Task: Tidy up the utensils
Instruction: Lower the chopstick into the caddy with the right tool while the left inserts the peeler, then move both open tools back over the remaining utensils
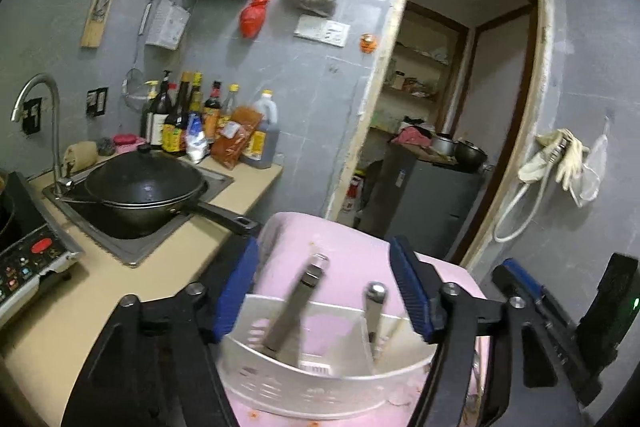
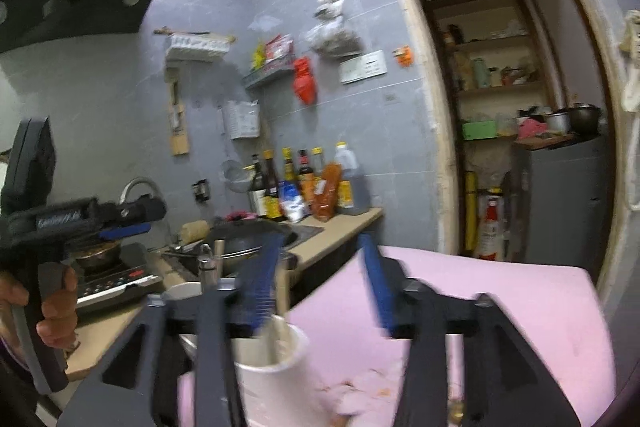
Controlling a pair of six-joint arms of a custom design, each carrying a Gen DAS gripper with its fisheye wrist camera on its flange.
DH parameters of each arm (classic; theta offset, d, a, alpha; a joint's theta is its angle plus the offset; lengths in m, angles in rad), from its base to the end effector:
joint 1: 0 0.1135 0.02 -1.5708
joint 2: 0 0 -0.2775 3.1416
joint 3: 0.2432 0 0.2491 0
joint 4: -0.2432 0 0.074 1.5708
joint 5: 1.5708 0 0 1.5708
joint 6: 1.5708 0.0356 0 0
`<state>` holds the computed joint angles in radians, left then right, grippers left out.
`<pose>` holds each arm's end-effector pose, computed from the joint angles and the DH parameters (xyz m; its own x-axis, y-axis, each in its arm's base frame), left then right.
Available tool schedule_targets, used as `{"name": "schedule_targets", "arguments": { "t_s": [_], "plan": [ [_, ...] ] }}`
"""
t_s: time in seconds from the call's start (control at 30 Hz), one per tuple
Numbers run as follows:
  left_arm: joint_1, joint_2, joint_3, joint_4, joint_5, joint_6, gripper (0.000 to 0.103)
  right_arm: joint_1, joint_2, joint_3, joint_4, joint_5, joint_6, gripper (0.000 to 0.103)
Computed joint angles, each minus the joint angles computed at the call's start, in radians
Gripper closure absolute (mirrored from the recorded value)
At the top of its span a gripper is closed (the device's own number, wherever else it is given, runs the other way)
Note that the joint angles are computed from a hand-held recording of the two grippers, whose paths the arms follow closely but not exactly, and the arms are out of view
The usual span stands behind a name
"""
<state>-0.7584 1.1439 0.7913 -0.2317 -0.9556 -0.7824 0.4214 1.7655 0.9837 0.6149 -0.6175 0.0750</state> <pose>0.1881 -0.1382 0.2867 -0.2152 -0.3566 -0.9091 -0.3515 0.8969 -0.2685 0.3466 0.1780 0.2409 -0.2152 -0.0295 -0.9761 -0.8407 0.5141 0.1698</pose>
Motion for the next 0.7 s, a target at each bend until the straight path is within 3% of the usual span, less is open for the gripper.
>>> {"name": "schedule_targets", "arguments": {
  "t_s": [0.2,0.33,0.7],
  "plan": [
    [-0.116,0.157,0.041,0.135,-0.065,0.058,0.02,-0.151,-0.067,-0.054,-0.03,-0.002,-0.026,0.019],
    [-0.146,0.267,0.089,0.188,-0.032,0.091,0.015,-0.245,-0.091,-0.078,-0.058,-0.002,-0.068,0.002],
    [-0.152,0.55,0.264,0.121,0.176,0.029,0.015,-0.397,-0.035,-0.055,-0.189,-0.026,-0.188,0.0]
  ]
}}
